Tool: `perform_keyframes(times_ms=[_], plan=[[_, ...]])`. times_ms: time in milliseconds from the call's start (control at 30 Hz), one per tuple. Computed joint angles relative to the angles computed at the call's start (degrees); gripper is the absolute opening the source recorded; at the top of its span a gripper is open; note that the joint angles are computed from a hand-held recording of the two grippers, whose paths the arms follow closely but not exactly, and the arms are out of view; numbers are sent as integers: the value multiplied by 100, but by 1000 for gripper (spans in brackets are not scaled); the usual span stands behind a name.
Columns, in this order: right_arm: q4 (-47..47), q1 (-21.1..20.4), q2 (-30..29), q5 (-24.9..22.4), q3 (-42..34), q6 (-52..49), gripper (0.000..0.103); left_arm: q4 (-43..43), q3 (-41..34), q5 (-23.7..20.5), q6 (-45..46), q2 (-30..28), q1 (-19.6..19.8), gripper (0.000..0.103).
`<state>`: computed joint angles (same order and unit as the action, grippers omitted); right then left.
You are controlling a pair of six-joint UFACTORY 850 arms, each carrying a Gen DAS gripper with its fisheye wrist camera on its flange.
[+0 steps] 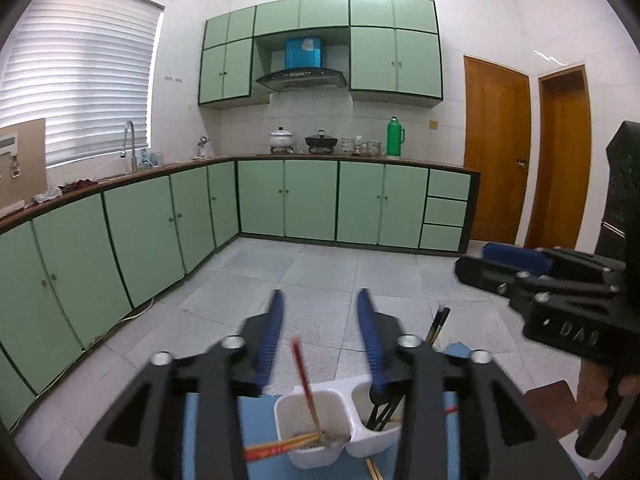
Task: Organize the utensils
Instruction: 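Open both tools to release the chopsticks into the holder, then move both tools back over the last two chopsticks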
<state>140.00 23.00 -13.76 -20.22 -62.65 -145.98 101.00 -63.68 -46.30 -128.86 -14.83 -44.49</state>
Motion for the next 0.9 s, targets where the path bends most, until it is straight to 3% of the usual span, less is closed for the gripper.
perform_keyframes(times_ms=[167,333,567,900], plan=[[963,-96,572,-393,699,-905,83,-172,356,-413,-78,271,-384,57],[1863,-132,1169,-803,1601,-1819,95,-462,800,-901,-463,431,-894,69],[2477,-112,1469,-1081,2700,-2199,98,-996,1276,-1166,-1112,248,-1468,74],[3940,363,1011,-1587,3503,-3082,97,-1402,1620,-1056,-2124,-449,-1968,74]])
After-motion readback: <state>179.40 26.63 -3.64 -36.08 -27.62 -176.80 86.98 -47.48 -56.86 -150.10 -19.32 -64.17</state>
